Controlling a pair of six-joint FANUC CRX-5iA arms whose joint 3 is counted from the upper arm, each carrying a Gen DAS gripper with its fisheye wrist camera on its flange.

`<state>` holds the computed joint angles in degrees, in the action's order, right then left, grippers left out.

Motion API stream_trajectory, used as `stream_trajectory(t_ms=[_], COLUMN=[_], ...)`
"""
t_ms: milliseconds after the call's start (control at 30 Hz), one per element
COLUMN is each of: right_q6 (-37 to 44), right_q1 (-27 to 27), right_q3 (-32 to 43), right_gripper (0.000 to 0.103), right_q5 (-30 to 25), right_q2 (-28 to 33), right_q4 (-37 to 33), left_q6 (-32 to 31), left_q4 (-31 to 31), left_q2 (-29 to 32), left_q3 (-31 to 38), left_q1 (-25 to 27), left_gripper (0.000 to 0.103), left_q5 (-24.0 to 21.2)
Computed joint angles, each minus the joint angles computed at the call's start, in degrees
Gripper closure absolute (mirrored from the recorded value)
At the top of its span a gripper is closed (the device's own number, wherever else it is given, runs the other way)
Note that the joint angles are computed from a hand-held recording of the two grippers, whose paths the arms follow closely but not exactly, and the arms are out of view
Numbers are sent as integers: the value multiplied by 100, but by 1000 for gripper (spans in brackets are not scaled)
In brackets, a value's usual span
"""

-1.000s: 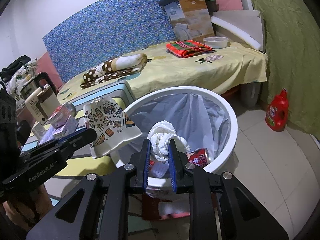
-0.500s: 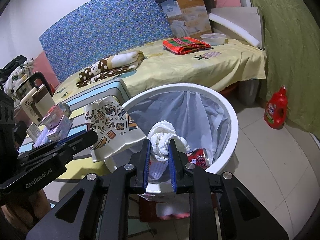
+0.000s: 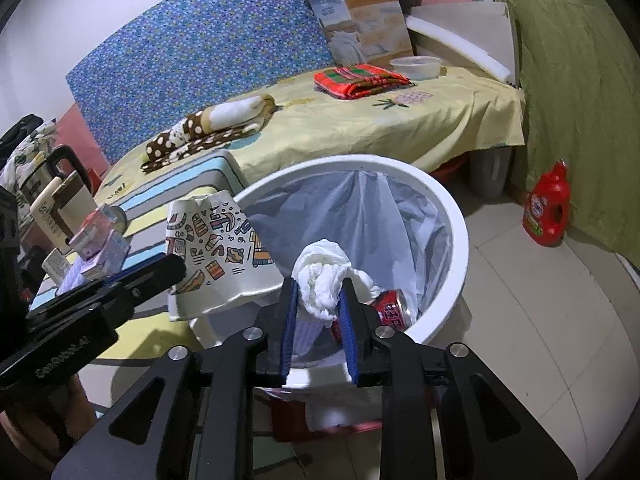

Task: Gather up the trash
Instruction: 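Open both grippers to drop the cup and tissue into the wastebasket, then move both open tools back over the table toward the remaining trash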

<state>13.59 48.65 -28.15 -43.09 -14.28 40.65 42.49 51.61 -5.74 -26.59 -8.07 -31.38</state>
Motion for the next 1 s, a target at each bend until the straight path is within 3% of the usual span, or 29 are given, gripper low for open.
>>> stream_trajectory(t_ms=[167,533,667,1000], right_q6=[-251,-168,-165,-237], right_q1=[-8,119,237,486], right_q3=[-138,-164,-212,-341], right_gripper=[65,65,58,56], right_q5=[3,-44,-36,242], right_q2=[-107,-221,-342,-469], right_q4=[230,242,231,399], left_q6=[-3,121,122,230], left_q4=[78,-84,-159,-447], left_q2=[25,-167,-368,-998], left_q3=[-20,-118,-214,-504], left_q1=[-21,60,147,532], left_gripper=[80,80,80,80], left_q5=[-3,21,-5,-202])
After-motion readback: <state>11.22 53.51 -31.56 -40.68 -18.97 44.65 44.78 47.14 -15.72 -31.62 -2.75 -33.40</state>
